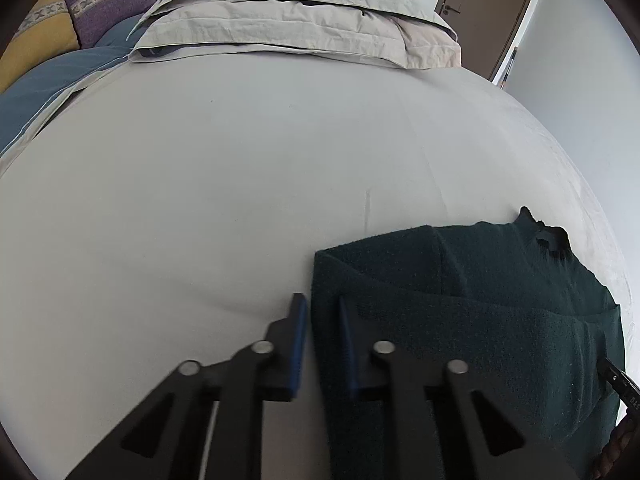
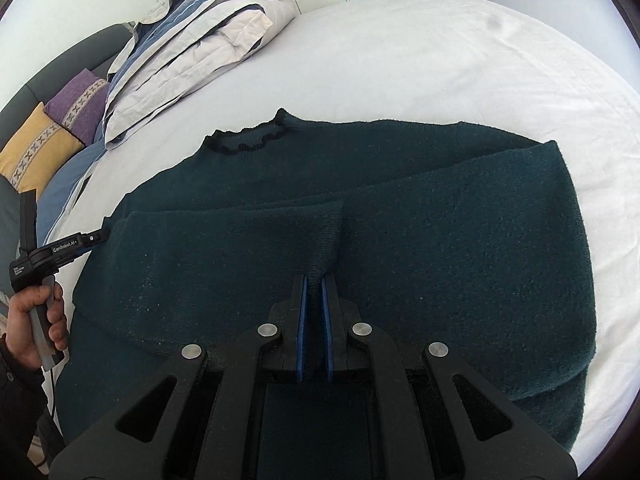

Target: Fold small clothes

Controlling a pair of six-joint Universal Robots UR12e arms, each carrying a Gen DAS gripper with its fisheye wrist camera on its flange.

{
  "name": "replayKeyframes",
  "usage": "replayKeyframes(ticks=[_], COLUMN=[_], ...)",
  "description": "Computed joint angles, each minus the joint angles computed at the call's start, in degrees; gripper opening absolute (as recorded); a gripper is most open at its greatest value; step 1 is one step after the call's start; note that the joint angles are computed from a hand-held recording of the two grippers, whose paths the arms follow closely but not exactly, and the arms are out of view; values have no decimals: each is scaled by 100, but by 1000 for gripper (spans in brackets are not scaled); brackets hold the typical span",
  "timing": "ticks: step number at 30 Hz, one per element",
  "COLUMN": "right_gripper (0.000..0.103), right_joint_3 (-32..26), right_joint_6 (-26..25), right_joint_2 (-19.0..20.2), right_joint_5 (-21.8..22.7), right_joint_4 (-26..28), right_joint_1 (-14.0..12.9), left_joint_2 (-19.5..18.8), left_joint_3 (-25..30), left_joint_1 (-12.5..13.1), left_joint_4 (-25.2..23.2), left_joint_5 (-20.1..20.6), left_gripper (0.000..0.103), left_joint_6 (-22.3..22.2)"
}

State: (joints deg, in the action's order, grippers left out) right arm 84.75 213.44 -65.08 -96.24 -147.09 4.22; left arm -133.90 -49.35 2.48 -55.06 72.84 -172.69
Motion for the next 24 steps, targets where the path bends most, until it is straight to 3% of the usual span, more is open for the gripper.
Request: replayKeyframes(ticks=[4, 8, 12, 13, 14, 16, 17, 18, 19, 20, 21, 24], right_gripper=[6, 6, 6, 6, 9, 9, 9, 9, 9, 9, 9, 7], right_joint_3=[-51, -127, -214, -197, -179, -148, -125, -93, -85, -86, -93, -132], right_joint_6=[143, 44, -30, -32, -43, -30, -14, -17, -39, -58, -65, -54], right_joint_2=[-6, 26, 84, 79, 73, 66, 56, 45, 45, 46, 51, 63], right_joint_5=[0, -20, -225, -205, -169, -132, -97, -79, -88, -99, -119, -181], right_joint_4=[-12, -28, 169, 126, 89, 50, 19, -26, -40, -25, -8, 74], right_joint_1=[34, 73, 107, 101, 92, 76, 67, 60, 59, 59, 59, 62], left_joint_2=[9, 59, 179, 188, 183, 178, 180, 147, 91, 29, -24, 20], left_joint_3=[-111, -232, -324, -310, -265, -244, -254, -188, -89, 26, 124, -71], left_joint_1=[18, 193, 231, 222, 201, 151, 129, 109, 99, 78, 45, 41], left_joint_4=[349, 390, 469, 459, 421, 550, 641, 551, 361, 73, -217, 19], left_joint_5=[467, 177, -390, -544, -612, -579, -522, -512, -594, -605, -495, -408], left_gripper=[1, 1, 3, 20, 52, 88, 89, 88, 76, 49, 34, 15], left_joint_6=[-109, -553, -391, -290, -205, -218, -259, -233, -178, -75, 28, -102])
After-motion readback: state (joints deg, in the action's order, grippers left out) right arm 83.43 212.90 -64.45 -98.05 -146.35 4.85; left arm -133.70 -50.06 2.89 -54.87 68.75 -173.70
